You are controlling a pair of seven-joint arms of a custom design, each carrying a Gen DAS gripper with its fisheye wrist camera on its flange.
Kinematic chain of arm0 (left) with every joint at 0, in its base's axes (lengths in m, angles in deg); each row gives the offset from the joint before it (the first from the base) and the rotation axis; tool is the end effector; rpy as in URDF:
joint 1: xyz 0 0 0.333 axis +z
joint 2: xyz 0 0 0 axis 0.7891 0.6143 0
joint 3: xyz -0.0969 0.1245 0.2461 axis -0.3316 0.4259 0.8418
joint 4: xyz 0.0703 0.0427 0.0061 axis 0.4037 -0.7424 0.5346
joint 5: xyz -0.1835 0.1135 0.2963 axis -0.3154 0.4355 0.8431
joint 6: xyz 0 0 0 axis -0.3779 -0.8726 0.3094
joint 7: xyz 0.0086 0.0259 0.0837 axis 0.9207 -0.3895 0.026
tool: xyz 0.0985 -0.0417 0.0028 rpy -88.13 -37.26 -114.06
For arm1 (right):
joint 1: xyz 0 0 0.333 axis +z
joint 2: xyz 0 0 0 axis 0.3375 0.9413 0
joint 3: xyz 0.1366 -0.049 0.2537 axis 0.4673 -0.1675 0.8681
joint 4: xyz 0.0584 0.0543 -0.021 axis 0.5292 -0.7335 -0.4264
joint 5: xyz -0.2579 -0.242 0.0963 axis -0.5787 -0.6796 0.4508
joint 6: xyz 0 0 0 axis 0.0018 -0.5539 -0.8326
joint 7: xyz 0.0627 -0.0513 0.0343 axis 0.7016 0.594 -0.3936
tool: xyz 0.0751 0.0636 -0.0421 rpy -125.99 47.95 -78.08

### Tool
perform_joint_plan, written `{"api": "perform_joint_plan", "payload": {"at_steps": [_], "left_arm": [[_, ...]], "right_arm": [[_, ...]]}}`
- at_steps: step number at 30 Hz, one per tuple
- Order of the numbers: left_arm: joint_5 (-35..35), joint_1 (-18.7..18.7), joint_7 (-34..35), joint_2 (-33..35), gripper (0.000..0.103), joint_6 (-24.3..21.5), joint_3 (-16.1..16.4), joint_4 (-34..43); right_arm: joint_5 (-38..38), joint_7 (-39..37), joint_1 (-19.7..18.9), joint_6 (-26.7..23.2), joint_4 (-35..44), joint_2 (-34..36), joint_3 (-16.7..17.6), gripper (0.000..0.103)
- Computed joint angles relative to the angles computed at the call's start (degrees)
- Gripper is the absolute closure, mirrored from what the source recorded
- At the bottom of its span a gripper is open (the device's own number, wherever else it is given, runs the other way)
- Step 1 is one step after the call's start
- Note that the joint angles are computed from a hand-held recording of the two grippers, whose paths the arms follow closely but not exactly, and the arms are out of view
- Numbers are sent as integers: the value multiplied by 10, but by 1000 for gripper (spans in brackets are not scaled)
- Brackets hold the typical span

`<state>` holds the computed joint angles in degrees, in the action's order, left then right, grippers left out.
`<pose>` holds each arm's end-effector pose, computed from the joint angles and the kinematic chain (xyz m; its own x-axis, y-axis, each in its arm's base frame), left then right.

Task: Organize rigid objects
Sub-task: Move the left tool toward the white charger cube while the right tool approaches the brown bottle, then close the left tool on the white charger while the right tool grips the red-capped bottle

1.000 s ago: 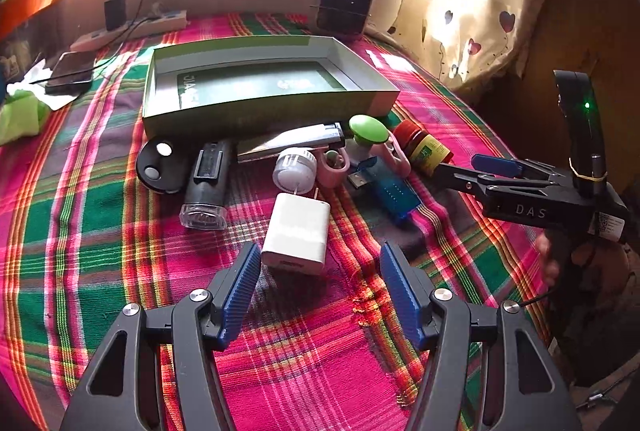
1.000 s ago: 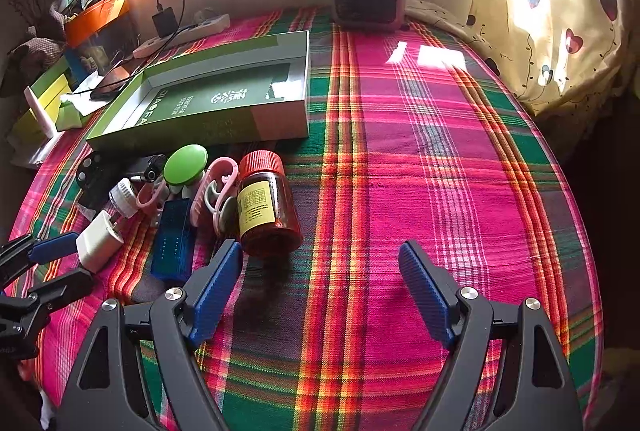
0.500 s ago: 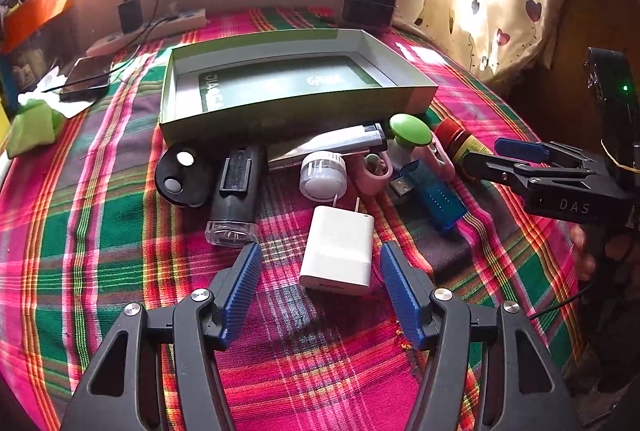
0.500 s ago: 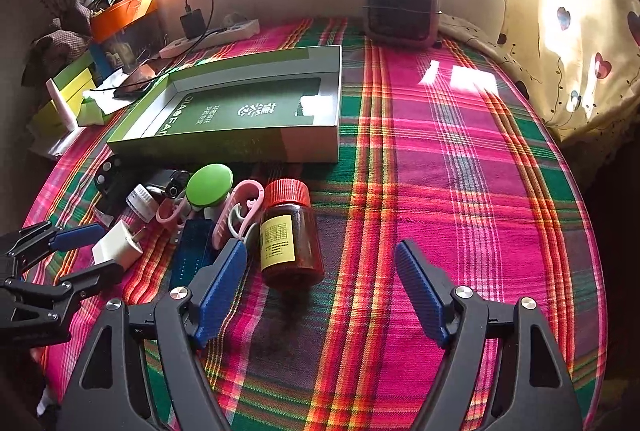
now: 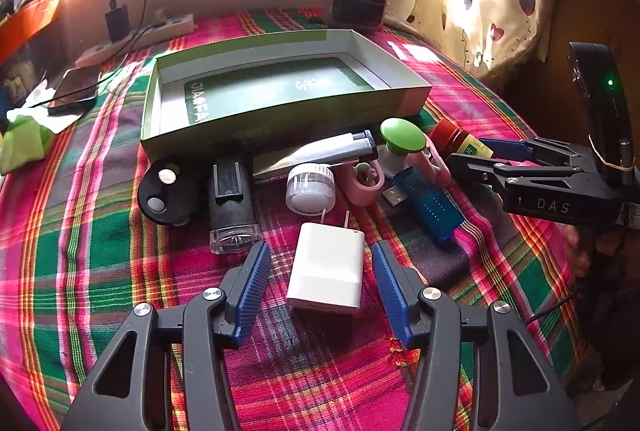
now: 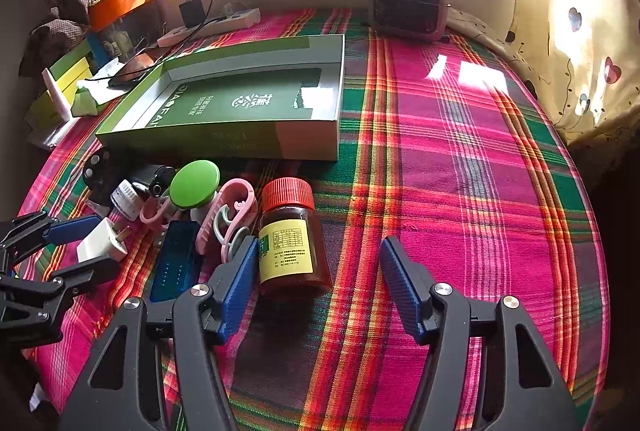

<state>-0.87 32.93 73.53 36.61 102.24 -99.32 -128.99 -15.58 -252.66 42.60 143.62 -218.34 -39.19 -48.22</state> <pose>0.4571 -0.2787 0.3722 -0.7291 -0.6764 0.1044 -0.5810 0.5311 -0.6167 0.3715 0.2787 0.3729 -0.2338 -0.9669 -0.1025 -0.7461 0.2460 -0.6187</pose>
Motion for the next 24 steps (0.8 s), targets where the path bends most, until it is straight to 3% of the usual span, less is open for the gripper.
{"api": "perform_joint_plan", "payload": {"at_steps": [12,18,24], "left_arm": [[0,-2,5,-2,69,2,-1,-2],[-8,-2,6,-3,70,0,-1,-2],[-14,-2,4,-4,70,1,0,-3]], "right_arm": [[-9,3,0,-2,1,1,0,57],[-13,5,0,-1,1,0,1,69],[-22,17,0,3,-1,-2,2,70]]}}
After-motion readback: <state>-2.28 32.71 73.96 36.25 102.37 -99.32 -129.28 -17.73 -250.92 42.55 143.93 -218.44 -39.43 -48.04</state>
